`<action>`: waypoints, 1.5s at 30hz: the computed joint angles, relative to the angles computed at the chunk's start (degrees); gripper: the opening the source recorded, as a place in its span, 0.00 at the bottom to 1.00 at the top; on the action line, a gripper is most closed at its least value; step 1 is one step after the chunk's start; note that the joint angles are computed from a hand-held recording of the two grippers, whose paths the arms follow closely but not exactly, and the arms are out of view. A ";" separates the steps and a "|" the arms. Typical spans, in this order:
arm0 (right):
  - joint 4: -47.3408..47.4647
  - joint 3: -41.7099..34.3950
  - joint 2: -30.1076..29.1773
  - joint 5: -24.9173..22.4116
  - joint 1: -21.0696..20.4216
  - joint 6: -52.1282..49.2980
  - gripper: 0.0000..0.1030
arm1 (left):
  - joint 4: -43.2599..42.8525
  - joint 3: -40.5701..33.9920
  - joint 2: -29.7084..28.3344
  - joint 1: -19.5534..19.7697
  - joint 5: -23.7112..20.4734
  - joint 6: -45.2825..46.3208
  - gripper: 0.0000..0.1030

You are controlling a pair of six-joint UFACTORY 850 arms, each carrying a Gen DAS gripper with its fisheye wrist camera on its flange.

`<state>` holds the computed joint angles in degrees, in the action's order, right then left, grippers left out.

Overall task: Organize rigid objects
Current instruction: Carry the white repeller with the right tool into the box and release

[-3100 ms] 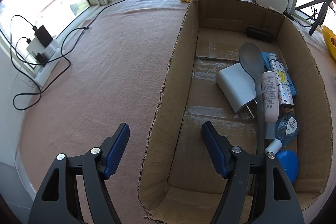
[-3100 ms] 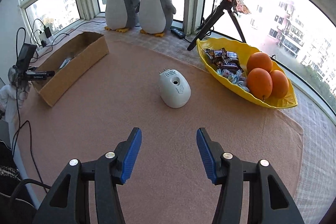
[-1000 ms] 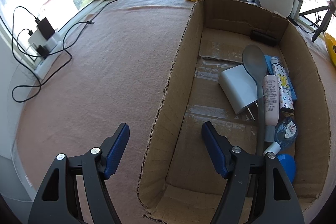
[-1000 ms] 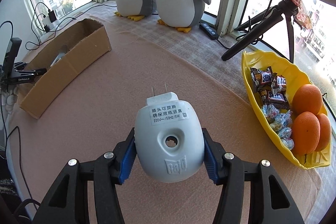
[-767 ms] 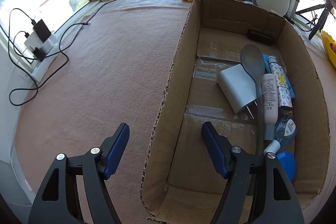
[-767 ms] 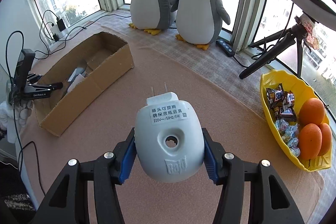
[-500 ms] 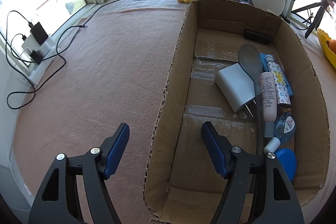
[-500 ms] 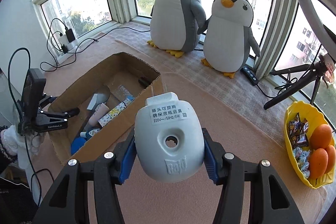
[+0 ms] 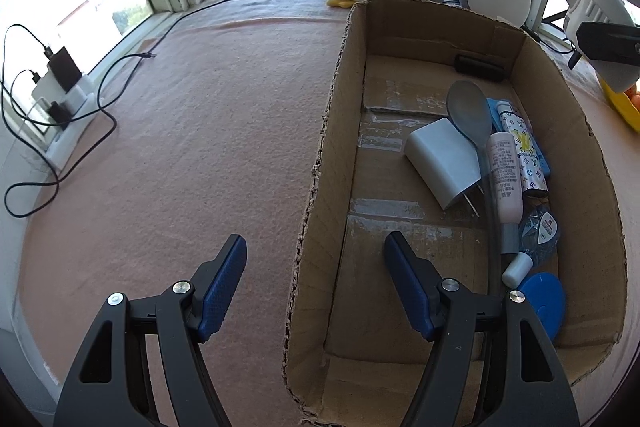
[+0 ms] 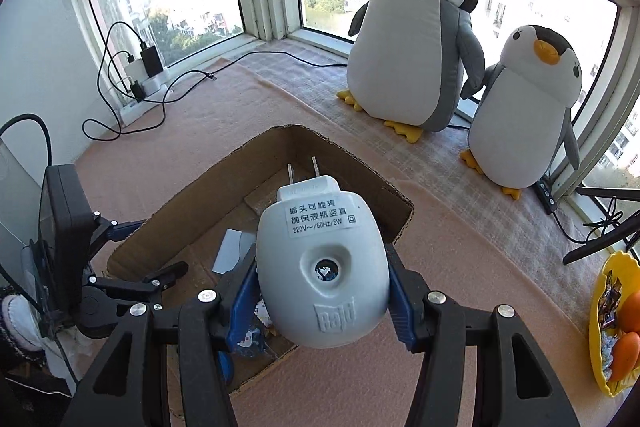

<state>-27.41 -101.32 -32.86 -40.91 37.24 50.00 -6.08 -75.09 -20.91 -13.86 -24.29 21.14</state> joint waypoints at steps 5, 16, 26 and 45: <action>0.33 -4.68 -3.08 -1.77 -0.19 -0.57 0.51 | -2.24 -0.03 -0.07 0.34 -0.10 2.44 0.70; 4.74 -19.93 -13.24 -7.80 -1.21 -2.60 0.51 | -4.11 0.63 0.25 0.60 0.61 3.82 0.70; 14.92 -33.03 -23.27 -13.86 -3.10 -5.96 0.51 | -6.19 -0.41 -0.43 1.04 -0.82 5.20 0.70; 9.10 -19.47 -12.26 -11.41 -0.38 1.76 0.56 | -3.70 -1.14 0.12 1.17 -2.62 2.47 0.73</action>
<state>-18.31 -120.79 -45.12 -52.33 36.87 51.76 -9.78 -76.23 -20.79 -12.68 -26.91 23.61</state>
